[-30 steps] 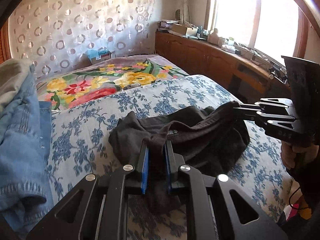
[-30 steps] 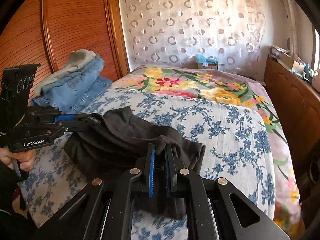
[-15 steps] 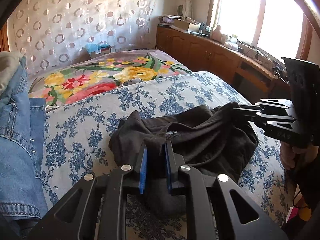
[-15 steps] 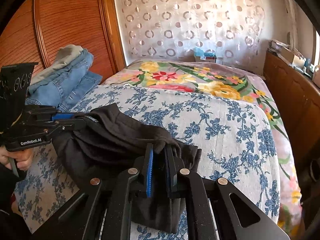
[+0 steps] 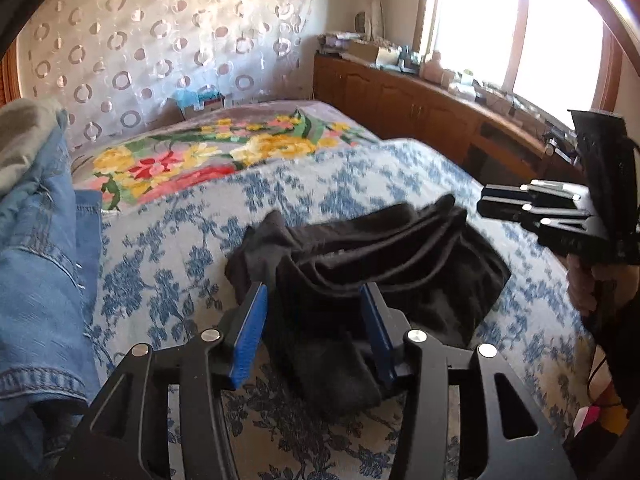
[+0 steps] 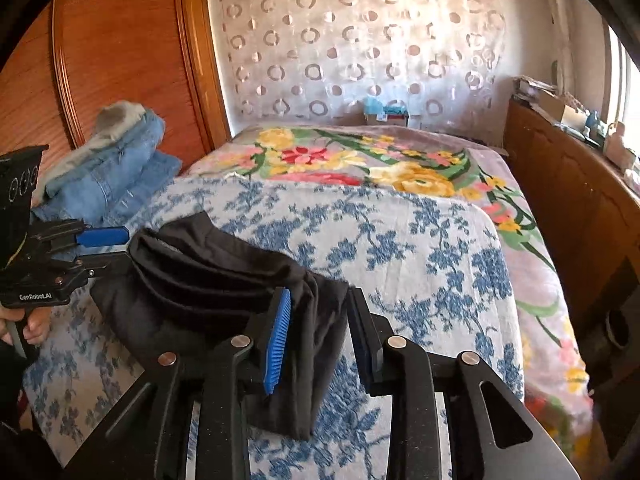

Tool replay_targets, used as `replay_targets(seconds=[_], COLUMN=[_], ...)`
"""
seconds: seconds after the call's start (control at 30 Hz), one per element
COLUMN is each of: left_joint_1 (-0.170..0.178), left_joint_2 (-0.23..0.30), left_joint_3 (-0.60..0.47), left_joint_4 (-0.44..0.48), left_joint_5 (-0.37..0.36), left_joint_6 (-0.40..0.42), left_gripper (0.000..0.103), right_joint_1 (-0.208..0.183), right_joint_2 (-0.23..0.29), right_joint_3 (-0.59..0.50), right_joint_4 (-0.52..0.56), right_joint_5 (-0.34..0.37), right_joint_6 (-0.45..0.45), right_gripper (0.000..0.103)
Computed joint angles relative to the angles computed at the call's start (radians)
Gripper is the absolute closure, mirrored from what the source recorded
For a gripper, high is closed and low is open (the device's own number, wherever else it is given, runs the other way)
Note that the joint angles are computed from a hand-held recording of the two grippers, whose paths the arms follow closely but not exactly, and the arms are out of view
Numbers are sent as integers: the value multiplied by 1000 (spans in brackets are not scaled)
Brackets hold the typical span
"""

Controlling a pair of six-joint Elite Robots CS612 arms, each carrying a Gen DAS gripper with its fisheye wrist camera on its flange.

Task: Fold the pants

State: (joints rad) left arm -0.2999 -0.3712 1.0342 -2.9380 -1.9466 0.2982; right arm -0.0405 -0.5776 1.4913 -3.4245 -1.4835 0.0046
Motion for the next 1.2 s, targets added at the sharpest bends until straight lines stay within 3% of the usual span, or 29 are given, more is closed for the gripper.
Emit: replay_targets(seconds=[0.43, 0.67, 0.7, 0.77, 0.83, 1.07, 1.2], left_joint_1=[-11, -11, -10, -9, -10, -4, -8], left_joint_2=[24, 50, 53, 54, 53, 58, 60], left_joint_3=[-52, -109, -113, -110, -106, -116, -122], left_joint_4=[45, 106, 104, 82, 73, 24, 40], left_joint_5=[27, 10, 5, -1, 1, -15, 3], left_joint_6=[38, 36, 34, 34, 34, -27, -22], left_gripper=[54, 76, 84, 87, 91, 91, 91], right_joint_1=[13, -10, -14, -21, -26, -28, -20], right_joint_2=[17, 42, 46, 52, 56, 60, 62], right_joint_3=[-71, -119, -124, -134, -135, -116, -121], right_joint_4=[142, 164, 168, 185, 171, 48, 71], right_joint_5=[3, 101, 120, 161, 178, 146, 104], right_joint_6=[-132, -100, -96, -93, -81, -10, -13], right_gripper=[65, 65, 66, 89, 96, 97, 97])
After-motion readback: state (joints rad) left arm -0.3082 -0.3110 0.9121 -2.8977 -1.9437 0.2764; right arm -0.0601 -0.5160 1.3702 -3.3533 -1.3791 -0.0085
